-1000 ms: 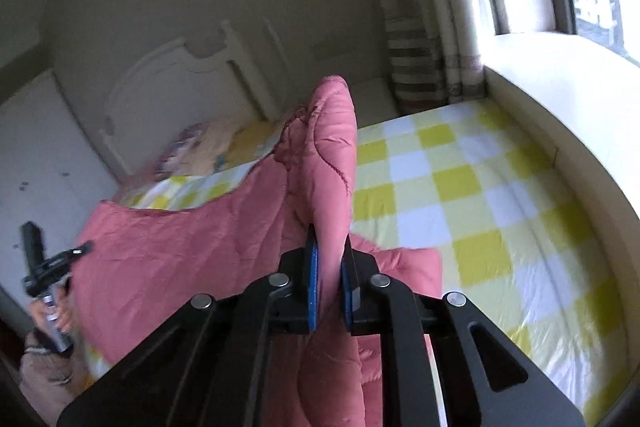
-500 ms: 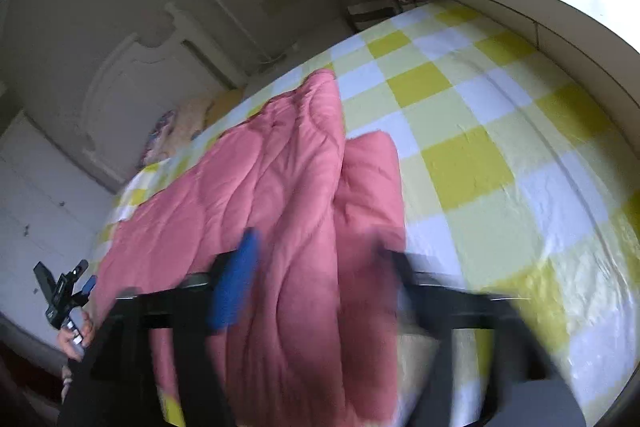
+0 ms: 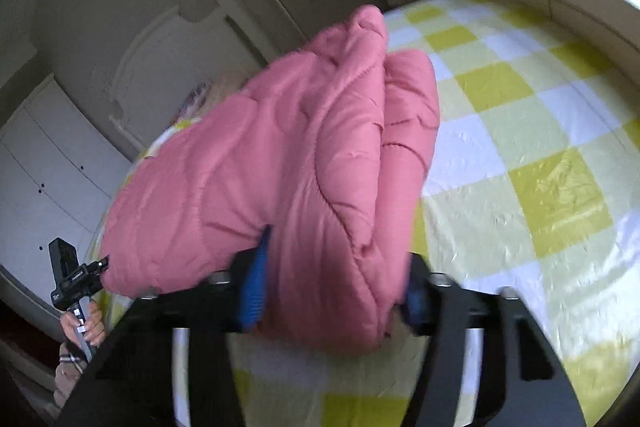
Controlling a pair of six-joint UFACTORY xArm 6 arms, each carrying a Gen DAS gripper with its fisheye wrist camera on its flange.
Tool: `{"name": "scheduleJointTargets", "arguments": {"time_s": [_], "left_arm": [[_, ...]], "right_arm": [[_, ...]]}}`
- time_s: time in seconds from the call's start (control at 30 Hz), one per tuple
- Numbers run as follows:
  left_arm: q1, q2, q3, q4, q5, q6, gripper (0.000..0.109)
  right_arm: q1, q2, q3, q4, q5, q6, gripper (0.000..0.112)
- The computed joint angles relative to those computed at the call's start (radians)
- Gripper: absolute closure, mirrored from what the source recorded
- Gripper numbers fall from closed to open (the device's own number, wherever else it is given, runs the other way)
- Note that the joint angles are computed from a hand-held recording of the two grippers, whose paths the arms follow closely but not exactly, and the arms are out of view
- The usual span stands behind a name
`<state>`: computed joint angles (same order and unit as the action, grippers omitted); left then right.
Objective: Fold large clothes
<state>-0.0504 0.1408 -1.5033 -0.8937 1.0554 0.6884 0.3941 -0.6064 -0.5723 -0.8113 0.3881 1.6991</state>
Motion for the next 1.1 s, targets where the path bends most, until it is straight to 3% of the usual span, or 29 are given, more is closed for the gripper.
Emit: {"name": "scheduleJointTargets", "arguments": {"time_s": [0.03, 0.07, 0.17, 0.33, 0.4, 0.47, 0.5, 0.57, 0.63, 0.7, 0.73, 0.8, 0.87, 0.93, 1.0, 1.03, 1.1], "left_arm": [[0.012, -0.027, 0.025, -0.037, 0.013, 0.017, 0.079], [0.027, -0.049, 0.043, -0.054, 0.039, 0.031, 0.082], [0.078, -0.165, 0.156, -0.054, 0.083, 0.087, 0.082], [0.231, -0.324, 0.323, -0.047, 0.259, 0.176, 0.079], [0.259, -0.360, 0.368, -0.048, 0.272, 0.208, 0.065], [0.273, -0.404, 0.415, -0.037, 0.205, 0.240, 0.047], [0.272, -0.430, 0.436, -0.035, 0.145, 0.238, 0.037], [0.240, -0.502, 0.475, -0.043, -0.013, 0.211, 0.034], [0.186, -0.594, 0.519, -0.102, -0.155, 0.261, 0.024], [0.111, -0.662, 0.548, -0.108, -0.236, 0.308, 0.014], [0.022, -0.699, 0.576, -0.050, -0.323, 0.316, 0.013], [-0.128, -0.728, 0.626, 0.135, -0.493, 0.230, 0.012], [-0.258, -0.675, 0.635, 0.344, -0.638, 0.131, 0.012], [-0.324, -0.594, 0.591, 0.554, -0.662, -0.036, 0.012], [-0.365, -0.492, 0.569, 0.760, -0.757, -0.170, 0.012], [-0.363, -0.416, 0.546, 0.820, -0.777, -0.184, 0.012], [-0.352, -0.314, 0.472, 0.815, -0.693, -0.254, 0.010]], "right_arm": [[0.031, -0.020, 0.007, -0.036, 0.025, 0.057, 0.067], [0.064, -0.038, 0.013, -0.053, 0.055, 0.091, 0.067], [0.215, -0.132, 0.053, -0.072, 0.185, 0.160, 0.068], [0.512, -0.249, 0.106, -0.111, 0.382, 0.350, 0.066], [0.613, -0.262, 0.098, -0.121, 0.476, 0.384, 0.059], [0.702, -0.238, 0.029, -0.109, 0.669, 0.379, 0.029], [0.735, -0.226, -0.014, -0.129, 0.774, 0.382, 0.020], [0.804, -0.170, -0.121, -0.210, 0.983, 0.390, 0.015], [0.817, -0.059, -0.253, -0.252, 1.068, 0.287, 0.015], [0.760, 0.051, -0.358, -0.249, 1.023, 0.148, 0.015], [0.714, 0.139, -0.434, -0.230, 0.976, 0.059, 0.015], [0.650, 0.277, -0.552, -0.189, 0.912, -0.080, 0.015], [0.597, 0.426, -0.686, -0.149, 0.894, -0.219, 0.015], [0.533, 0.515, -0.756, -0.116, 0.847, -0.313, 0.015], [0.446, 0.632, -0.820, -0.001, 0.807, -0.457, 0.015], [0.400, 0.641, -0.791, 0.058, 0.729, -0.481, 0.014], [0.322, 0.575, -0.677, 0.105, 0.548, -0.430, 0.014]]}}
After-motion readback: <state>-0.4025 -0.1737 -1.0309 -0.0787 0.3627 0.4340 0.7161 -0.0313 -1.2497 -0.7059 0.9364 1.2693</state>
